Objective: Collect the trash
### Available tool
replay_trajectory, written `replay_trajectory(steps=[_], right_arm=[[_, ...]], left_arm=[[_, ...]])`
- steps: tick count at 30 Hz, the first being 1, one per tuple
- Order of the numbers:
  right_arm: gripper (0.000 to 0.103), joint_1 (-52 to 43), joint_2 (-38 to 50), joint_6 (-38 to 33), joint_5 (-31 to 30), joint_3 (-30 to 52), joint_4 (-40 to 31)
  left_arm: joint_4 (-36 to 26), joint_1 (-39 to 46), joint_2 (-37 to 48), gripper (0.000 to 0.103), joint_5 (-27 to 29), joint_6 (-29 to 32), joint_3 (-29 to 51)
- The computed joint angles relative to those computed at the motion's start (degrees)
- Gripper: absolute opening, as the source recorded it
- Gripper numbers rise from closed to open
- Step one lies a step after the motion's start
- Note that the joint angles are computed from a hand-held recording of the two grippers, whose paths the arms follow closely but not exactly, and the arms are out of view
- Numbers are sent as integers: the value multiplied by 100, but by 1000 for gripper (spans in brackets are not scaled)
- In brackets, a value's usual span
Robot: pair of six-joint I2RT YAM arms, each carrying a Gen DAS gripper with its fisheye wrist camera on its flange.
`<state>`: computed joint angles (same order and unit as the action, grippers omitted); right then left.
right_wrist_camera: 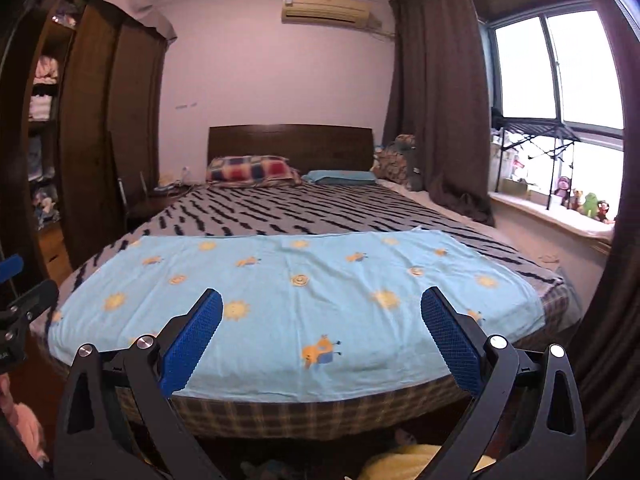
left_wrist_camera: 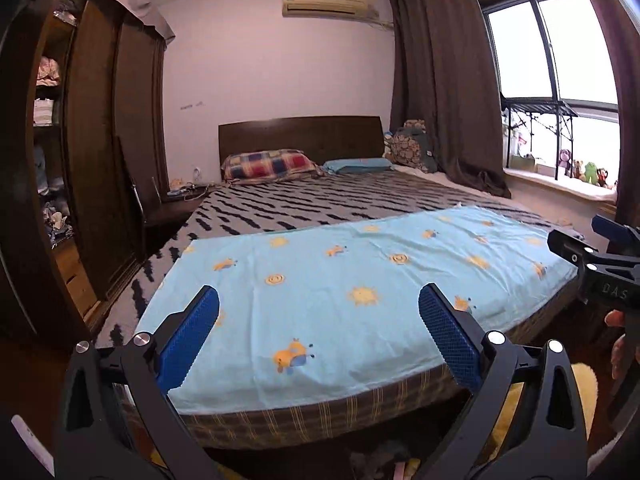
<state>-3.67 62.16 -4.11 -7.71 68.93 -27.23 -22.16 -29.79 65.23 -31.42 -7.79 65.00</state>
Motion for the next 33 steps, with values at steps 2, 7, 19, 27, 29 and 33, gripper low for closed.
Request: replay_trajectory(steps=[2, 7, 19, 27, 29, 33], right_arm=[[100, 9, 20, -11, 55, 6, -45], [100, 26, -10, 37, 27, 17, -85], [100, 17, -18, 23, -140, -25, -59], [100, 58, -30, 12, -141, -17, -92], [100, 61, -45, 12, -152, -19, -106], [100, 103, -25, 19, -145, 4, -123]], left_arm=[[-10, -15, 24, 95, 3, -12, -19], [-74, -57, 57, 95, -59, -101, -28], [-77, -16, 59, 95, 0, -217, -56], [-57, 28, 27, 95, 18, -260, -103], [-71, 34, 24, 95, 17, -276, -97], [-62, 37, 10, 95, 16, -263, -104]])
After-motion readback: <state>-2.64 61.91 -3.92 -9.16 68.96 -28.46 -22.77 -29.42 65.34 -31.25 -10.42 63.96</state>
